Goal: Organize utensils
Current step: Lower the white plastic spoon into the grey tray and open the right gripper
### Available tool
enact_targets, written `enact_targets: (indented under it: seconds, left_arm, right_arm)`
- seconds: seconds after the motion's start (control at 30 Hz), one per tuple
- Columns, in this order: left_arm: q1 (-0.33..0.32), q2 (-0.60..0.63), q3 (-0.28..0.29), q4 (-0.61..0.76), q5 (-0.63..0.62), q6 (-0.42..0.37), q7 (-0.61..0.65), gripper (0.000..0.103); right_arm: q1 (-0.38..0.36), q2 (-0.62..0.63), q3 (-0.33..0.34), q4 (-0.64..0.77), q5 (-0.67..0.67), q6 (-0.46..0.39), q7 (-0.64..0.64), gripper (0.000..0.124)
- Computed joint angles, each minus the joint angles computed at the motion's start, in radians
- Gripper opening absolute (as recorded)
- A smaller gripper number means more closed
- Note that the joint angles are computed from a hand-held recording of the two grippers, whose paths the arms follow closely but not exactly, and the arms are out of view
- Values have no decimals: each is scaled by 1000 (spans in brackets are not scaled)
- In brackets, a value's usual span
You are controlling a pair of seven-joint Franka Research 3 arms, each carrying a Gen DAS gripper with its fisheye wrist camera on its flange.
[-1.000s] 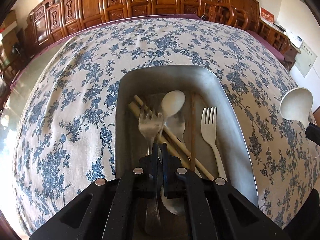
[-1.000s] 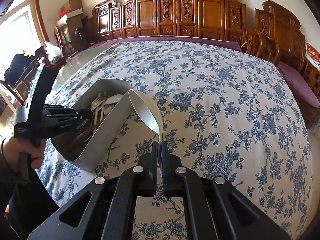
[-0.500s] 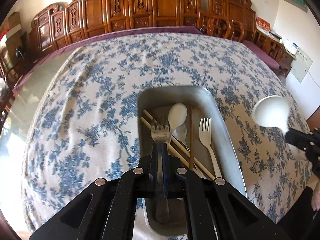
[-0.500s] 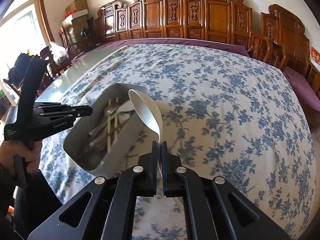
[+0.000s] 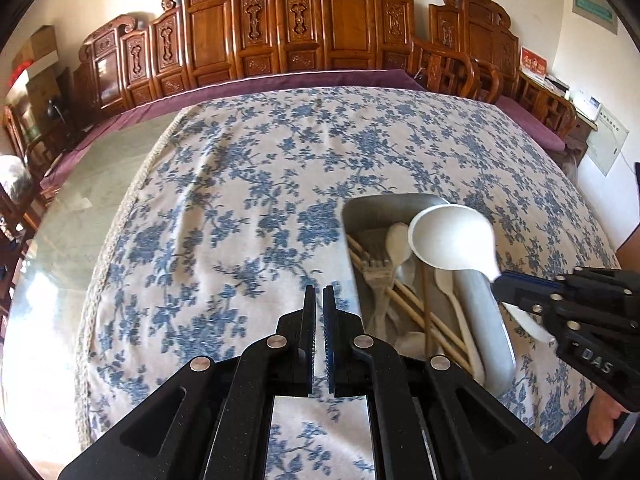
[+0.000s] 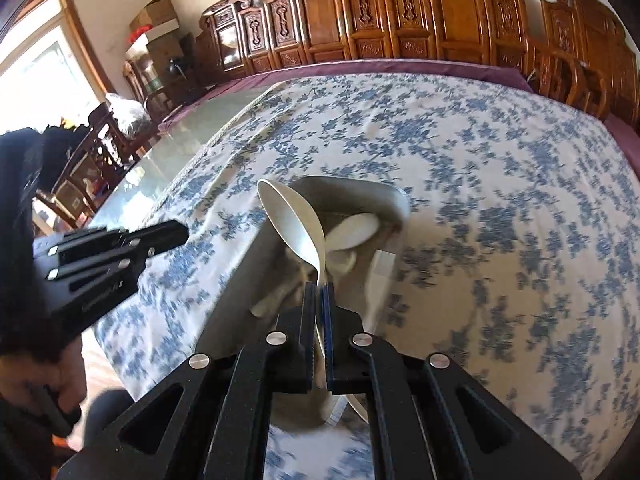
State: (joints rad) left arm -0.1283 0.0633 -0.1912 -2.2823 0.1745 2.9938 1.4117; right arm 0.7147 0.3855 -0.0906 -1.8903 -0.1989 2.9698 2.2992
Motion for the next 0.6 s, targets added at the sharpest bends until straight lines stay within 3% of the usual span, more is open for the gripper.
enact_targets:
  seconds: [0.4,0.6]
  left_arm:
    - [22,-31,-2,-38,-141,27,130,3]
    - [18,-35,1,-37,-189,33,167,3]
  right_arm:
    - [-82,146,96,155,254,-17,17,5]
    - [-63,170,71,176,315,8,56,5]
